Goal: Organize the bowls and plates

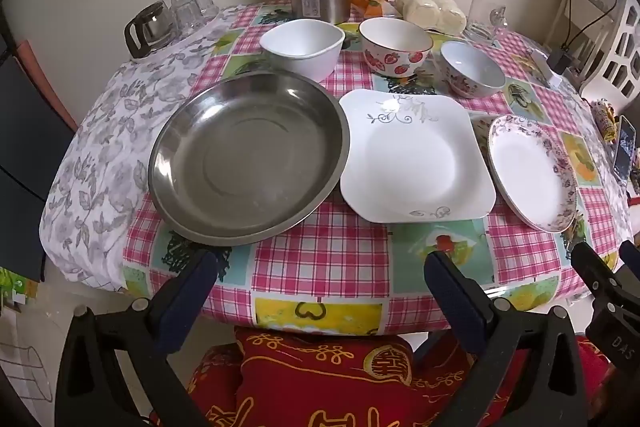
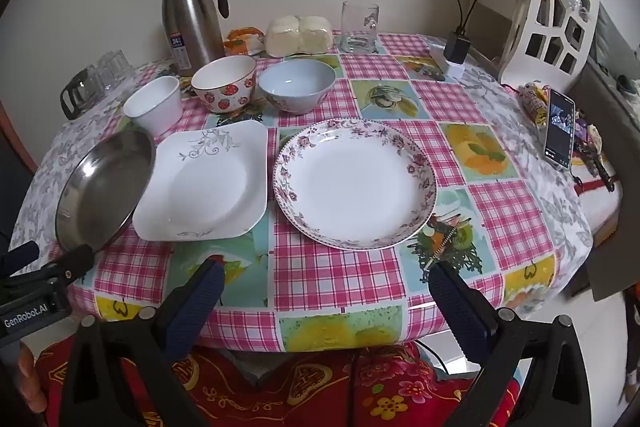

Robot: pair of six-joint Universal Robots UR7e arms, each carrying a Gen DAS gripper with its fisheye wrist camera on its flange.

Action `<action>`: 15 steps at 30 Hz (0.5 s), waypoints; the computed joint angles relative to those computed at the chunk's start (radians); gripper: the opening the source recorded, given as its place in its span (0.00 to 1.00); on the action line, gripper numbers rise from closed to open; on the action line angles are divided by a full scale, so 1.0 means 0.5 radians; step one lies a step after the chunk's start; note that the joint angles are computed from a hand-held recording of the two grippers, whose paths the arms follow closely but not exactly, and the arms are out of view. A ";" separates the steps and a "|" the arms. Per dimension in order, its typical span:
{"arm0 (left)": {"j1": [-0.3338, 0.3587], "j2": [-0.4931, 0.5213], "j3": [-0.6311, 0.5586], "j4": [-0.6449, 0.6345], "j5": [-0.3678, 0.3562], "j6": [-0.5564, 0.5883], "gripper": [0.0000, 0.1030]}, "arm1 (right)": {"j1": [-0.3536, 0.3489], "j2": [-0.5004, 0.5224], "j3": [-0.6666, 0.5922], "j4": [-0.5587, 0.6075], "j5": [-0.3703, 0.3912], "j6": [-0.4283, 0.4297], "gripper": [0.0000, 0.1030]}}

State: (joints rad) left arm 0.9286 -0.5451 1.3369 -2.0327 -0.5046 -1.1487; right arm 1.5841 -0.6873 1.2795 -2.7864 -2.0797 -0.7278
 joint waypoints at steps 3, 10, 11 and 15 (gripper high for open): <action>0.006 0.007 -0.016 0.053 0.000 -0.036 1.00 | -0.004 -0.004 0.005 0.011 0.015 0.023 1.00; 0.004 0.008 -0.029 0.077 0.011 -0.070 1.00 | -0.007 0.024 -0.047 0.039 0.030 0.057 1.00; 0.003 0.012 -0.037 0.091 0.015 -0.074 1.00 | -0.011 0.010 -0.014 0.004 0.043 0.042 1.00; -0.001 0.016 -0.049 0.127 0.030 -0.086 1.00 | -0.009 0.009 -0.009 -0.004 0.045 0.033 1.00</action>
